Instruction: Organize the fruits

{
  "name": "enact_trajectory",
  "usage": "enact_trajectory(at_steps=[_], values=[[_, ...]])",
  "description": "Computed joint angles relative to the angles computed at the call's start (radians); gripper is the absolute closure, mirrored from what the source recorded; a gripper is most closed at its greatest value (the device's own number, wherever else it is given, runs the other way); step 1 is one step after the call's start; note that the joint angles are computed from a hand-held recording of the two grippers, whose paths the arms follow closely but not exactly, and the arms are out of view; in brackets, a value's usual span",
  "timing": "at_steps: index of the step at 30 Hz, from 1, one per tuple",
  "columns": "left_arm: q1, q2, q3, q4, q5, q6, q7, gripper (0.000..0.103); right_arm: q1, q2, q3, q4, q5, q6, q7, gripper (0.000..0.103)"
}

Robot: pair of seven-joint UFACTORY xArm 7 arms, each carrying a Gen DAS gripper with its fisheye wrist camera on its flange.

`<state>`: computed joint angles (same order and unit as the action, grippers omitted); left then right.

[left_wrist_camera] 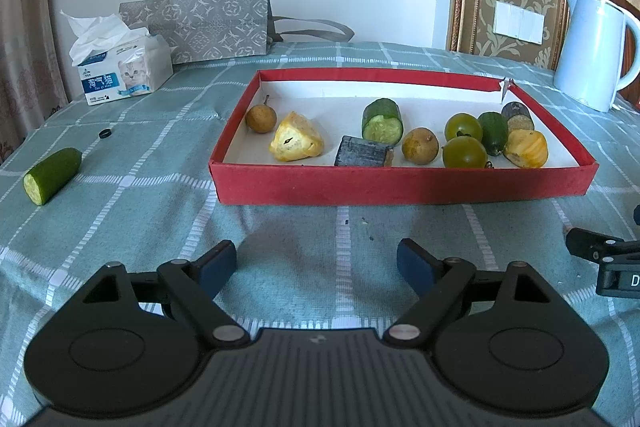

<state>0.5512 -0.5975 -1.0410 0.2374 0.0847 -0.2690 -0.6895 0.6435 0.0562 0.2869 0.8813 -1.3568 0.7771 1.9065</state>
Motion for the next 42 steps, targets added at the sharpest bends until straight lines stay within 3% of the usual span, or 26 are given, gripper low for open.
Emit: enact_trajectory(at_steps=[3, 7, 42], values=[[0.000, 0.000, 0.000, 0.000, -0.001, 0.000, 0.001, 0.015, -0.001, -0.002, -0.001, -0.002, -0.001, -0.007, 0.005, 0.000], [-0.005, 0.001, 0.005, -0.004, -0.002, -0.003, 0.003, 0.015, -0.033, -0.028, -0.015, -0.036, -0.031, -0.121, 0.068, 0.000], [-0.006, 0.007, 0.009, 0.003, 0.000, 0.008, 0.010, 0.009, -0.051, -0.038, -0.002, -0.048, -0.048, -0.149, 0.063, 0.000]])
